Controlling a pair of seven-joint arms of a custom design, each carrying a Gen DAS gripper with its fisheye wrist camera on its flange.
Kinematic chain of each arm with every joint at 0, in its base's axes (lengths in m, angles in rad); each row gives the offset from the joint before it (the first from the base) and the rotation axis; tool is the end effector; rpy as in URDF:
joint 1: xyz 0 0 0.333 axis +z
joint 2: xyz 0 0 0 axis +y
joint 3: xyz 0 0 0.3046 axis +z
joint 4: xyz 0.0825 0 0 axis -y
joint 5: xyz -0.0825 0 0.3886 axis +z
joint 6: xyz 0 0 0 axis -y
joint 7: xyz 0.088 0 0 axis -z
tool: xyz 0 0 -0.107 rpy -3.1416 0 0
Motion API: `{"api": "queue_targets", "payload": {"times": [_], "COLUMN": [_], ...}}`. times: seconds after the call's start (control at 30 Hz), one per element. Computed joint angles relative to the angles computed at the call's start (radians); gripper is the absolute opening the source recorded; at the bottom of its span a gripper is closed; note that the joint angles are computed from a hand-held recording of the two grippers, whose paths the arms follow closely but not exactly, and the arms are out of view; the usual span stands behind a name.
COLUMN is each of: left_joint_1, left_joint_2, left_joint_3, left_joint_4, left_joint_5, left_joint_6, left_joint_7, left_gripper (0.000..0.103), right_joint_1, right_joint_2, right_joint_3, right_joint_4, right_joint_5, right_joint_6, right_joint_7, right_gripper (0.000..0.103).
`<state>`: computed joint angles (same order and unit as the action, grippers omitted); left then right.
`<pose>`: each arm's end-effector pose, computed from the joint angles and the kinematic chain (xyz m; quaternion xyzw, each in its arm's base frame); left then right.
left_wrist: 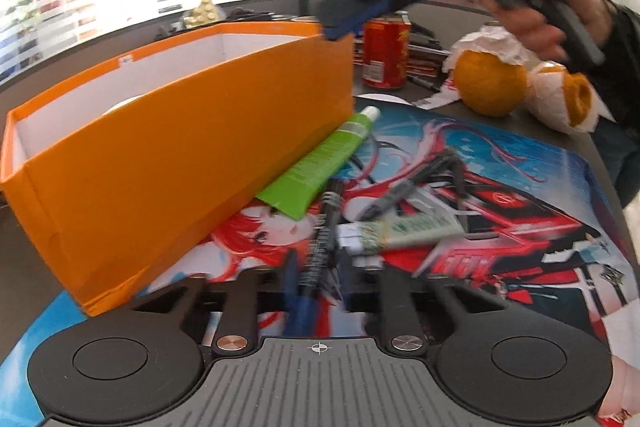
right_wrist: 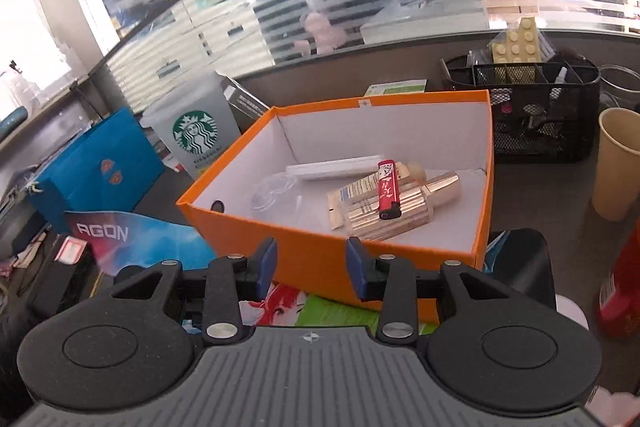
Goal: Organize rigid objects
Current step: 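Grasp the blue marker with the left gripper while right grasps white lighter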
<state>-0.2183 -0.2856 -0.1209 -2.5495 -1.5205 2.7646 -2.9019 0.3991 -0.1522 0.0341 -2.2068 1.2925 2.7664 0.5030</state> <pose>0.4365 -0.1085 0.3816 -0.3317 0.8372 -0.4004 0.1695 0.5070 0.1899 0.4881 -0.7332 0.4736 -0.0688 0.4831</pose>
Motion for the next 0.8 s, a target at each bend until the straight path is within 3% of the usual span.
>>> {"api": "queue_targets", "payload": {"times": [0.4,0.8], "left_joint_1": [-0.019,-0.054], "left_joint_2": [-0.034,-0.167], "left_joint_3": [-0.002,0.036], "left_joint_4": [-0.013,-0.05], "left_joint_5": [0.039,0.151], "left_joint_6": [0.046,0.019], "left_joint_7": [-0.085,-0.163], "left_gripper": [0.01,0.01], "right_joint_1": [0.03,0.037], "right_joint_2": [-0.107,-0.143], "right_joint_3": [-0.024,-0.032], "right_joint_4": [-0.121,-0.17], "right_joint_5": [0.058,0.071], "right_joint_6": [0.012,-0.014], "right_joint_7": [-0.041,-0.051], "right_gripper": [0.036,0.036]}}
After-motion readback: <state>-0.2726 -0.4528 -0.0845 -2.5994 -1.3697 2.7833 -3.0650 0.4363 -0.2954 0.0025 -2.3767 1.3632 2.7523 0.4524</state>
